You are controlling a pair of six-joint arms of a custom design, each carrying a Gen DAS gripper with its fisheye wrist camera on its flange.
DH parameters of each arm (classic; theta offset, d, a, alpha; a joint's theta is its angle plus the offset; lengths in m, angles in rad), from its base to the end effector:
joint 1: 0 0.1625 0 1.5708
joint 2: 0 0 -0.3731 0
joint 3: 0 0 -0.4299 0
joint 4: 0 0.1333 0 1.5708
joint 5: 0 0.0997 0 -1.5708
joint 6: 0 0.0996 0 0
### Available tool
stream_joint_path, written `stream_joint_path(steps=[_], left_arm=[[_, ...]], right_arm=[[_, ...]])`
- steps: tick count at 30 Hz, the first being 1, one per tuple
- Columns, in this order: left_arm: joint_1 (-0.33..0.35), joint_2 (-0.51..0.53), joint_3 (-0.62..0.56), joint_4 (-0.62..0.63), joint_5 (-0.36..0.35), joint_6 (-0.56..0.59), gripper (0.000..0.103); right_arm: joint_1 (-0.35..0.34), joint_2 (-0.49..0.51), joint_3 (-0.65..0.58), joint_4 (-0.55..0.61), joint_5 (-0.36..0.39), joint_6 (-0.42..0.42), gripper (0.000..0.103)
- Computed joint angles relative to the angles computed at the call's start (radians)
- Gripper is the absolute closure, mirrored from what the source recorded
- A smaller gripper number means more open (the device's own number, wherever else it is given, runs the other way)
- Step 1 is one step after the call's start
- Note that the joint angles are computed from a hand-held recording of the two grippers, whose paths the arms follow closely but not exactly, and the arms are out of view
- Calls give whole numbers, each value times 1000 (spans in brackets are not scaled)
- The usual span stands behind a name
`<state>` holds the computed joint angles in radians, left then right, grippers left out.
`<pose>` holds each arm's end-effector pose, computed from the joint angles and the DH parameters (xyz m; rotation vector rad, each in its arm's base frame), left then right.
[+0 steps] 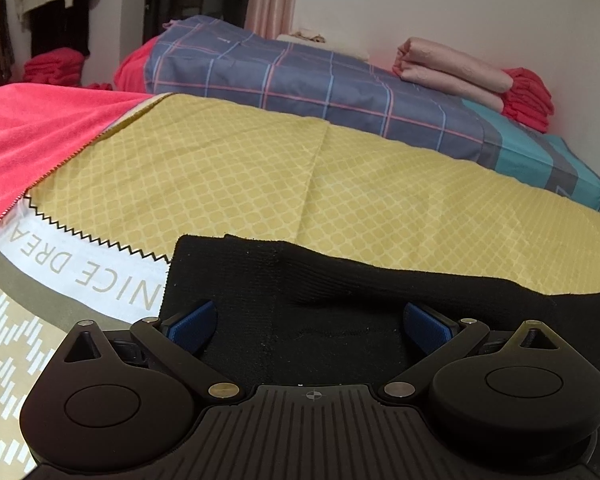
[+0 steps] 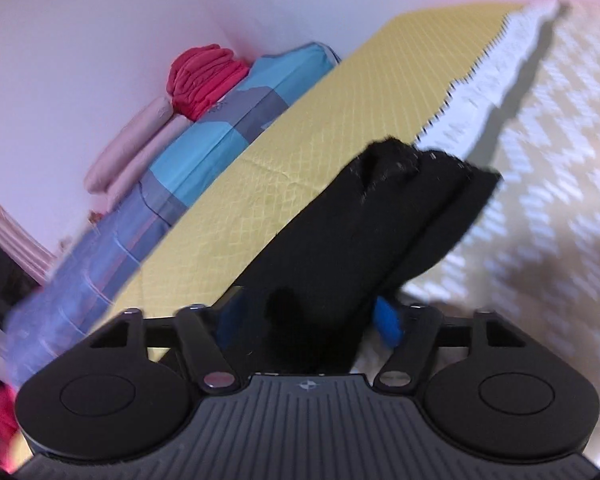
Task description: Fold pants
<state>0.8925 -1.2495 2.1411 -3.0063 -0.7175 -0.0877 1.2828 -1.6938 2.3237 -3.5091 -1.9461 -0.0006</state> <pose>-0.1559 -0.5256 0.1776 0.3995 2.3381 -1.0084 -0.0256 -0.4273 0.3518 -0.6155 -2.0753 1.5671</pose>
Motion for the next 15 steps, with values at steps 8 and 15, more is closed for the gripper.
stream_joint_path(steps=[8,15], left_arm=[[-34,65,-18,31,102,76,0],[-9,42,-30,110,40,32,0]], right_arm=[[-81,-231,100,-64,143,-95,86],[-282,-311,148,34,320,-13,80]])
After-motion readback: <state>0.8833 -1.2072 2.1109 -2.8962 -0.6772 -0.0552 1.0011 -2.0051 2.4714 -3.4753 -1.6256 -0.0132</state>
